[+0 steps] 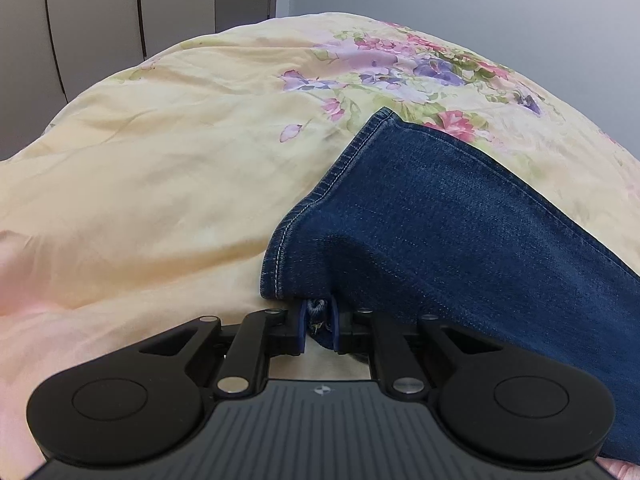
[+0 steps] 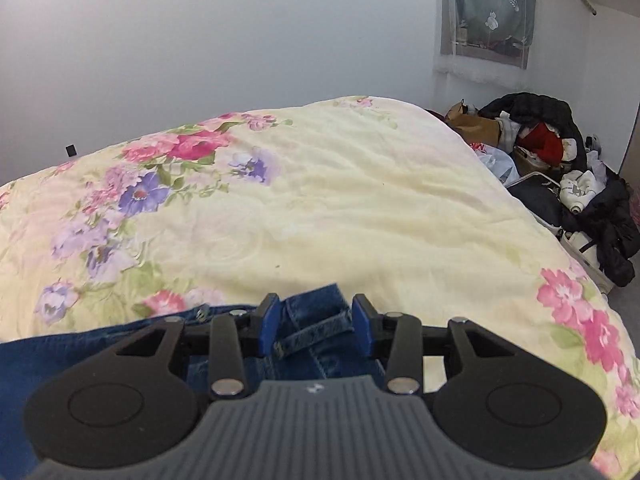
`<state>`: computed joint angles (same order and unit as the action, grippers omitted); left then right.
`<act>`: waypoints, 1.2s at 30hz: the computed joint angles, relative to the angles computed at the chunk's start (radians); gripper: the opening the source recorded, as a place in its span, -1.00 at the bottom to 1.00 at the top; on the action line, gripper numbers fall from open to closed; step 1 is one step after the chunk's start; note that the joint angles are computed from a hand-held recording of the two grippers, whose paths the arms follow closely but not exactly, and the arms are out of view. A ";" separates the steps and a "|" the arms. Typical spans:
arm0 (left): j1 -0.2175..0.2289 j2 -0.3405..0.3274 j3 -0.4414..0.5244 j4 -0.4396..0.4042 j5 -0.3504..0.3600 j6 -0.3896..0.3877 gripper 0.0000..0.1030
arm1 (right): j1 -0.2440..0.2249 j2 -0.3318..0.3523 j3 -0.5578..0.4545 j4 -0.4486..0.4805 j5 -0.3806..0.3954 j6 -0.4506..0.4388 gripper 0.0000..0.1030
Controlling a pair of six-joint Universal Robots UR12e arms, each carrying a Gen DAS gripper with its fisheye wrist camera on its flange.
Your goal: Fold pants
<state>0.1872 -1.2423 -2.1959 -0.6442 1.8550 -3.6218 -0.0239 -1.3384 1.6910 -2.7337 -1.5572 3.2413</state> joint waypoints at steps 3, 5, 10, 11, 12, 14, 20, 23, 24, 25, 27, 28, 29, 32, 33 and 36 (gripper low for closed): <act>-0.017 -0.014 0.018 -0.031 0.034 0.001 -0.75 | -0.029 0.030 -0.006 0.020 0.068 0.031 -0.36; -0.020 -0.015 0.020 -0.037 0.041 0.003 -0.75 | -0.042 0.027 0.021 0.010 0.124 0.020 -0.50; -0.033 -0.020 0.021 -0.037 0.067 -0.011 -0.75 | -0.042 0.025 0.065 -0.033 0.124 0.018 -0.50; -0.036 -0.022 0.023 -0.040 0.071 -0.012 -0.75 | -0.045 0.023 0.072 -0.053 0.131 0.026 -0.50; -0.036 -0.023 0.025 -0.043 0.073 -0.011 -0.75 | -0.048 0.022 0.076 -0.062 0.139 0.031 -0.49; -0.037 -0.025 0.026 -0.044 0.076 -0.017 -0.75 | -0.056 0.022 0.081 -0.079 0.153 0.065 -0.39; -0.035 -0.024 0.030 -0.052 0.070 -0.018 -0.75 | -0.063 0.010 0.115 -0.124 0.164 0.238 -0.25; -0.030 -0.022 0.028 -0.050 0.060 -0.006 -0.75 | -0.047 -0.003 0.122 -0.203 0.142 0.144 -0.25; -0.030 -0.021 0.025 -0.044 0.060 -0.006 -0.75 | -0.051 0.000 0.113 -0.210 0.163 0.137 -0.26; -0.031 -0.021 0.022 -0.037 0.060 -0.006 -0.75 | -0.051 0.004 0.099 -0.204 0.166 0.140 -0.23; -0.031 -0.018 0.016 -0.024 0.058 -0.009 -0.75 | -0.051 0.019 0.068 -0.167 0.170 0.142 -0.10; -0.030 -0.016 0.014 -0.022 0.056 -0.010 -0.75 | -0.050 0.029 0.051 -0.130 0.171 0.124 -0.07; -0.029 -0.015 0.015 -0.024 0.054 -0.010 -0.75 | -0.045 0.036 0.038 -0.095 0.152 0.101 -0.07; -0.029 -0.019 0.023 -0.038 0.055 -0.001 -0.75 | -0.051 0.052 0.039 -0.074 0.160 0.125 -0.05; -0.030 -0.020 0.024 -0.040 0.055 0.001 -0.75 | -0.058 0.052 0.050 -0.097 0.189 0.163 -0.11; -0.028 -0.019 0.021 -0.036 0.053 0.002 -0.75 | -0.059 0.045 0.071 -0.140 0.214 0.148 -0.52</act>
